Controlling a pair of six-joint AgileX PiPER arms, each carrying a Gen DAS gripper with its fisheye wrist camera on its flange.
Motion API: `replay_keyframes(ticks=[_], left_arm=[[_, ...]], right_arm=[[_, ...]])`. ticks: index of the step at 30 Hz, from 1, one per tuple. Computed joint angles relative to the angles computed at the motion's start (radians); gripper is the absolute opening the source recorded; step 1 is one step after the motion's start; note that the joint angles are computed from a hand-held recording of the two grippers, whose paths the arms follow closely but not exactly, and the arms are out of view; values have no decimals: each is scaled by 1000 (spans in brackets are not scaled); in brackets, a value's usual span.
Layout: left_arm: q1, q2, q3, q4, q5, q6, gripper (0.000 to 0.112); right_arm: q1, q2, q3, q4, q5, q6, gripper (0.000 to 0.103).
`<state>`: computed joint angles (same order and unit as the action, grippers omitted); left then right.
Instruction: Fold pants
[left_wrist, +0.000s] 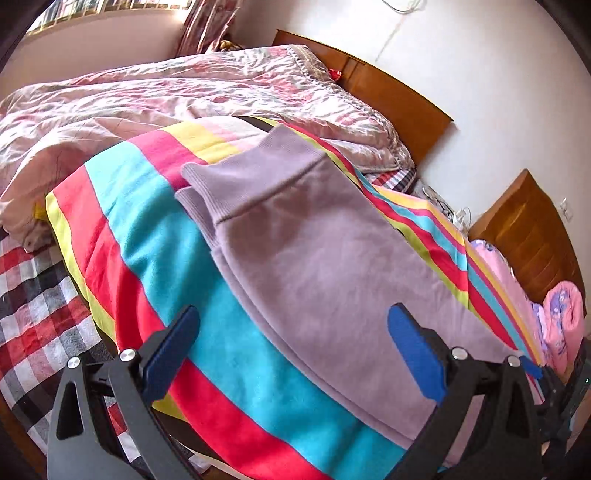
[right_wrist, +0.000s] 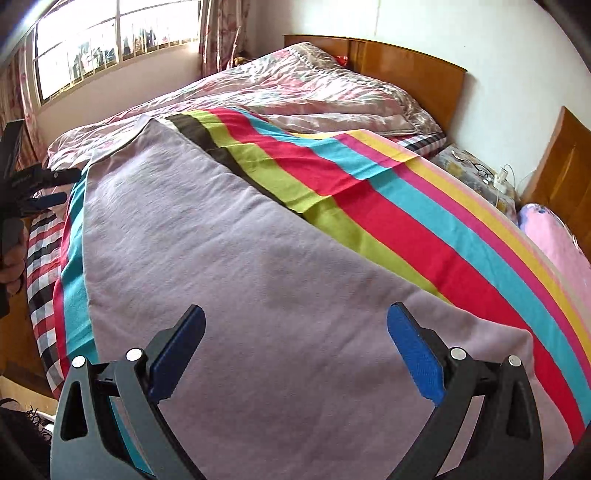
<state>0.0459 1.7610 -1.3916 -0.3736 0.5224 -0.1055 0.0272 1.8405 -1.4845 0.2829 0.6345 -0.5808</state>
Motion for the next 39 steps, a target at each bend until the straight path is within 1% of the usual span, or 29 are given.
replay_keyframes(ticks=[1, 2, 4, 6, 9, 13, 17, 23, 25, 26, 28, 29, 30, 31, 32, 33, 34, 37, 38, 39], left_arm=[[33, 13, -20, -65, 18, 65, 101], [55, 29, -32, -96, 23, 93, 101], [67, 76, -80, -98, 42, 83, 97], [71, 114, -111, -134, 57, 101, 96], [41, 164, -162, -84, 62, 52, 91], [8, 189, -168, -11, 26, -12, 91], [-2, 193, -167, 24, 15, -36, 91], [7, 187, -149, -35, 5, 2, 91], [24, 175, -119, -141, 2, 72, 91], [33, 161, -82, -239, -15, 136, 90], [70, 131, -17, -439, -2, 275, 77], [92, 119, 16, -539, 7, 339, 73], [112, 114, 45, -639, 12, 392, 64], [137, 117, 69, -739, 27, 453, 56], [169, 130, 81, -838, 64, 531, 52], [189, 144, 83, -896, 89, 577, 48], [200, 158, 69, -916, 104, 593, 45], [196, 197, -24, -830, 86, 530, 41], [199, 219, -64, -823, 93, 513, 40], [202, 241, -99, -825, 94, 508, 36]], right_arm=[[15, -5, 8, -7, -3, 8, 96], [27, -7, 9, -12, -2, 16, 96], [30, -10, 16, -13, 0, 21, 96], [26, -14, 25, -23, 1, 38, 96], [3, 3, 11, -31, 12, 59, 96], [-16, 17, -10, -27, 31, 80, 96], [-19, 24, -18, -11, 39, 70, 96], [-3, 38, -22, -17, 41, 74, 96], [-3, 43, -20, -20, 43, 79, 96], [-3, 43, -17, -23, 40, 83, 96], [-8, 43, -13, -14, 39, 82, 96], [-13, 44, -13, -7, 40, 81, 96], [-17, 45, -13, -1, 40, 80, 96], [-20, 47, -14, 3, 41, 80, 96], [-23, 49, -13, 10, 43, 74, 96], [-26, 51, -14, 17, 45, 68, 96], [-28, 54, -15, 19, 48, 66, 96], [-32, 58, -15, 31, 48, 57, 96], [-35, 58, -13, 38, 48, 53, 96], [-36, 57, -12, 41, 48, 51, 96]])
